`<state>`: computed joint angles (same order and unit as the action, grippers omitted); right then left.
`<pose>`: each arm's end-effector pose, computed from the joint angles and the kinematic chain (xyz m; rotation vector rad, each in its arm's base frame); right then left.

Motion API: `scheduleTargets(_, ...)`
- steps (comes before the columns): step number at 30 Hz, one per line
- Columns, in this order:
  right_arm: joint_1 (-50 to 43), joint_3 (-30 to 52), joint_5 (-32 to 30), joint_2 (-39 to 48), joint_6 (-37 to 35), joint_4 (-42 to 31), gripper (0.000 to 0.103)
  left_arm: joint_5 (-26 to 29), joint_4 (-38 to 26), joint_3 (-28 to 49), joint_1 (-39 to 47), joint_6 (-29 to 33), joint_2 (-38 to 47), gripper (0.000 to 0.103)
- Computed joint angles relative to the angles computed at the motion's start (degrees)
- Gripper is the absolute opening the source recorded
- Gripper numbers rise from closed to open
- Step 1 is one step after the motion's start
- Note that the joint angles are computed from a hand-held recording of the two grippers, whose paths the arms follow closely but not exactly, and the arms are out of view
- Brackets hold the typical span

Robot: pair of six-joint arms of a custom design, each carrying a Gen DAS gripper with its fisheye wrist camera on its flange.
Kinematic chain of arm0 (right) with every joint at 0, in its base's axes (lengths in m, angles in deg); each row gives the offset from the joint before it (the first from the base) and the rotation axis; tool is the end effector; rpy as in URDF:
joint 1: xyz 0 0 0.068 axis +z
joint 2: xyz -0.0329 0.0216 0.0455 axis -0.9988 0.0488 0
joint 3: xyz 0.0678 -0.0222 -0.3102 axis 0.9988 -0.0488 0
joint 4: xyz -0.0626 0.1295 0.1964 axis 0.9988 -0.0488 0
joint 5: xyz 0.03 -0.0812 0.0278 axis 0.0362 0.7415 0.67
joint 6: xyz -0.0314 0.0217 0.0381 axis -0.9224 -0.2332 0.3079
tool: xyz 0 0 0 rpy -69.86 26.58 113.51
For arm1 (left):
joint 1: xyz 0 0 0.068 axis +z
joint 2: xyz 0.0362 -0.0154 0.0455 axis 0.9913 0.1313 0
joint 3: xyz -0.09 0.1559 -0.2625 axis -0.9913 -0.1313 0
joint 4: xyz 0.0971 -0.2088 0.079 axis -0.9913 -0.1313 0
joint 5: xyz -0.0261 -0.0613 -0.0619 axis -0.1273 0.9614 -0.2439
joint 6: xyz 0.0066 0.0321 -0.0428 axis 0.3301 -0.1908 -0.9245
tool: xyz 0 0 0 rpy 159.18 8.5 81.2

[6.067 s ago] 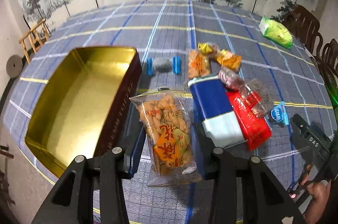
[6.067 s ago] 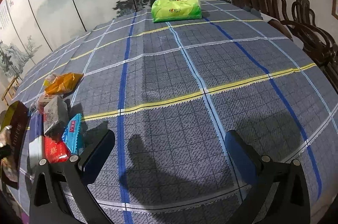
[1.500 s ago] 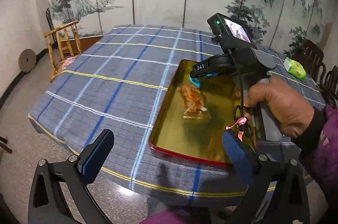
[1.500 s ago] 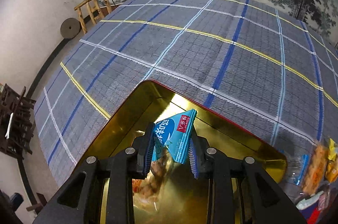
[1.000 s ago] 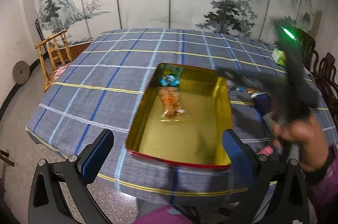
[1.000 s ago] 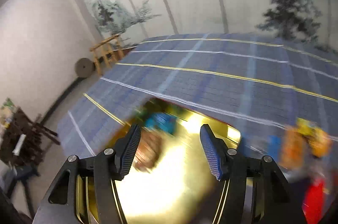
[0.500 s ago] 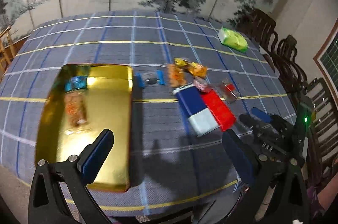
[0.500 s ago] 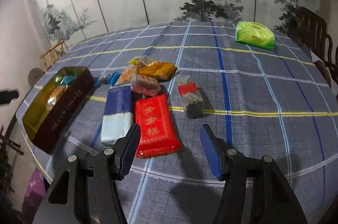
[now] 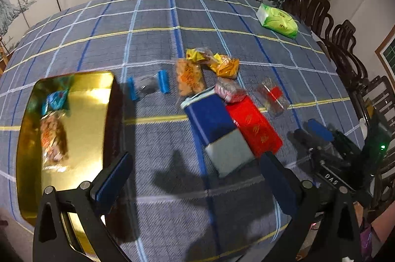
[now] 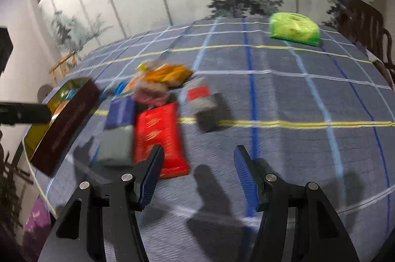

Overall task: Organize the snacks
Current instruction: 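Grasp the brown printed pastry bag with the left gripper, then place the pastry bag in the tin with the left gripper while the right gripper grasps the blue-and-white packet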

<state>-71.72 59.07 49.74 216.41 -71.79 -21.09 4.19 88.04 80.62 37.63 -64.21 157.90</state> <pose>0.2414 0.0769 0.0437 -0.4313 2.3509 0.4640 0.1808 -0.1680 0.1238 -0.1252 2.6654 -0.2058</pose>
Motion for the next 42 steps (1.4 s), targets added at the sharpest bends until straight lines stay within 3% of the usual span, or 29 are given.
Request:
scheduleTargets(10,-8.29,5.32,-1.34,2.60,-2.13,-3.93,0.061,5.06,-1.35,13.61,6.97,17.41,10.70,0.100)
scheduleTargets(14,-8.36,4.71,-2.20,3.15,-2.13,-1.59,0.061,7.17,-2.64,18.68,9.08,24.11,15.10,0.100)
scheduleTargets(20,-8.78,5.05,-3.53,4.20,-1.88,-1.00,0.061,11.05,-4.20,23.52,10.88,31.57,19.63,0.100)
scheduleTargets(24,-9.64,5.36,-4.76,4.48,-1.48,-1.17,0.061,10.51,-5.05,25.93,10.39,35.04,21.81,0.099)
scheduleTargets(26,-9.54,5.50,-4.71,4.38,-1.61,-1.55,0.061,9.74,-4.93,26.55,10.05,36.43,22.50,0.089)
scheduleTargets(27,-9.38,5.52,-4.53,4.31,-1.59,-1.60,0.061,10.10,-5.32,27.15,10.00,37.24,23.08,0.075)
scheduleTargets(28,-9.33,5.56,-4.48,4.35,-1.59,-1.56,0.061,11.34,-6.93,28.43,10.20,38.01,24.16,0.049)
scheduleTargets(29,-9.33,5.58,-4.52,4.34,-1.52,-1.60,0.061,11.93,-8.77,29.68,10.29,38.38,25.27,0.034)
scheduleTargets(30,-9.32,5.56,-4.53,4.31,-1.39,-1.62,0.061,11.57,-9.96,30.71,10.14,38.61,26.45,0.029)
scheduleTargets(37,-9.50,5.87,-4.95,4.23,-0.36,-1.90,0.061,10.43,-3.99,24.29,8.98,33.28,22.77,0.026)
scheduleTargets(42,-9.92,6.05,-5.57,4.22,-0.72,-2.14,0.062,6.89,0.21,14.10,6.12,22.84,12.14,0.026)
